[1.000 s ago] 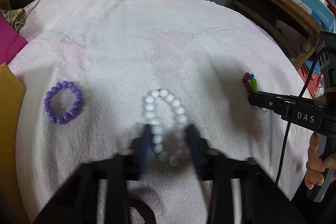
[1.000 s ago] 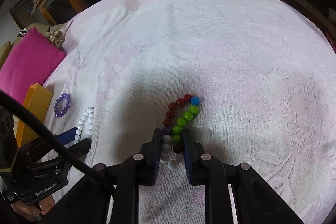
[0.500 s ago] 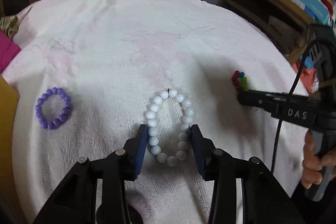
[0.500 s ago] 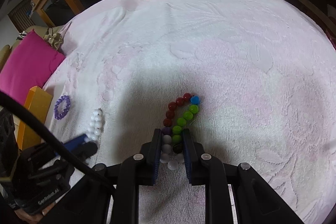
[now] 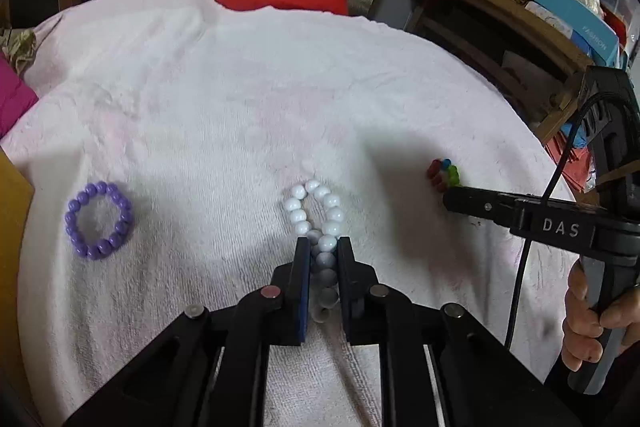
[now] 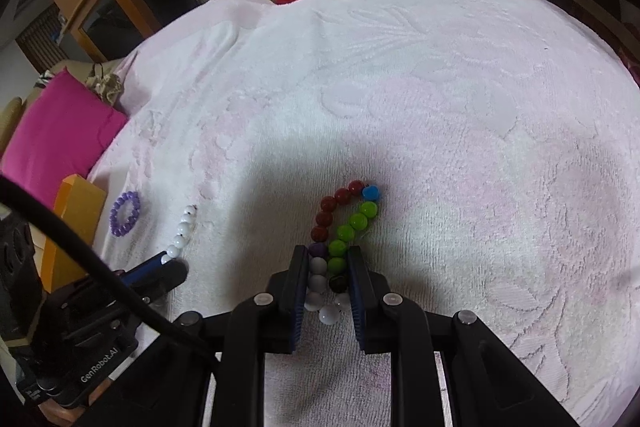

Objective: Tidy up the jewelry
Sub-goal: 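Lift the white bracelet with the left tool while the right tool lifts the multicolor bracelet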

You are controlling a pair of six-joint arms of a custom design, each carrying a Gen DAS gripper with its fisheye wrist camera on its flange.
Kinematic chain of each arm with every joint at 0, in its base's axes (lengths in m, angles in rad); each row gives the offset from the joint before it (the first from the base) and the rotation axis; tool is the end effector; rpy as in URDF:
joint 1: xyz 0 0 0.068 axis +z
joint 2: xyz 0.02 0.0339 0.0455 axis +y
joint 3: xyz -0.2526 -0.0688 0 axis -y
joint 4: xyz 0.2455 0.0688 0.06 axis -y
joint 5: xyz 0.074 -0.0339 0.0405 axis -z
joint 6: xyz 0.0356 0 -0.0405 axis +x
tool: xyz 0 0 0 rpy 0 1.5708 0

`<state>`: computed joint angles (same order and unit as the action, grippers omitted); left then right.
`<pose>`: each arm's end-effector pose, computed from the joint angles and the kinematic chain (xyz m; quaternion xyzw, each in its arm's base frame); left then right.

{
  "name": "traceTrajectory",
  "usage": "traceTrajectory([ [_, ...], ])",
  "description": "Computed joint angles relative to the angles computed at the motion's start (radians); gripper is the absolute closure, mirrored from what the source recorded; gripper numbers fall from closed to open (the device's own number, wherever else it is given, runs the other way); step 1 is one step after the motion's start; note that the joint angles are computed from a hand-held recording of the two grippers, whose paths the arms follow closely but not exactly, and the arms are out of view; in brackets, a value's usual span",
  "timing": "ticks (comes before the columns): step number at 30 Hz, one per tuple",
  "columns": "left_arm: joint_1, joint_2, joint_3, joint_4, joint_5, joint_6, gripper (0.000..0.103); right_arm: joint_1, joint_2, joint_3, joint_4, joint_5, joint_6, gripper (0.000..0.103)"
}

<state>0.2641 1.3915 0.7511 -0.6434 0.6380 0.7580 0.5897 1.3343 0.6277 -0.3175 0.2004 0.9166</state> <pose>0.2340 0.0413 0.1651 0.2732 0.9003 -0.2043 0.2703 0.2060 0.1293 0.1523 0.1825 0.9409 0.1134 0.2618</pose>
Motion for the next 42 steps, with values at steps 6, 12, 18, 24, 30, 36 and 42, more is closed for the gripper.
traceTrajectory([
  [6,0.063,-0.061,-0.002,0.01,0.026,-0.006,0.094,0.026,-0.074,-0.028,0.047,0.017,-0.01,0.082],
  [12,0.113,-0.026,0.038,0.006,0.013,-0.019,0.094,0.061,-0.067,-0.003,0.05,0.05,-0.013,0.085],
  [18,0.092,0.005,0.046,-0.006,-0.036,0.01,0.093,-0.019,-0.044,-0.022,0.051,-0.081,0.037,0.084],
  [24,0.063,0.03,0.024,0.031,-0.106,0.006,0.067,-0.019,-0.024,-0.018,0.028,-0.072,0.038,0.05],
  [30,0.07,0.08,0.04,0.03,-0.098,0.006,0.079,0.094,0.143,0.12,-0.089,0.1,-0.029,0.072],
  [36,0.106,0.05,0.053,-0.006,-0.022,0.028,0.094,0.132,0.144,0.131,-0.123,0.195,-0.026,0.092],
  [42,0.1,0.015,0.036,-0.005,-0.001,0.037,0.094,0.086,0.009,0.06,-0.101,0.204,0.025,0.092],
])
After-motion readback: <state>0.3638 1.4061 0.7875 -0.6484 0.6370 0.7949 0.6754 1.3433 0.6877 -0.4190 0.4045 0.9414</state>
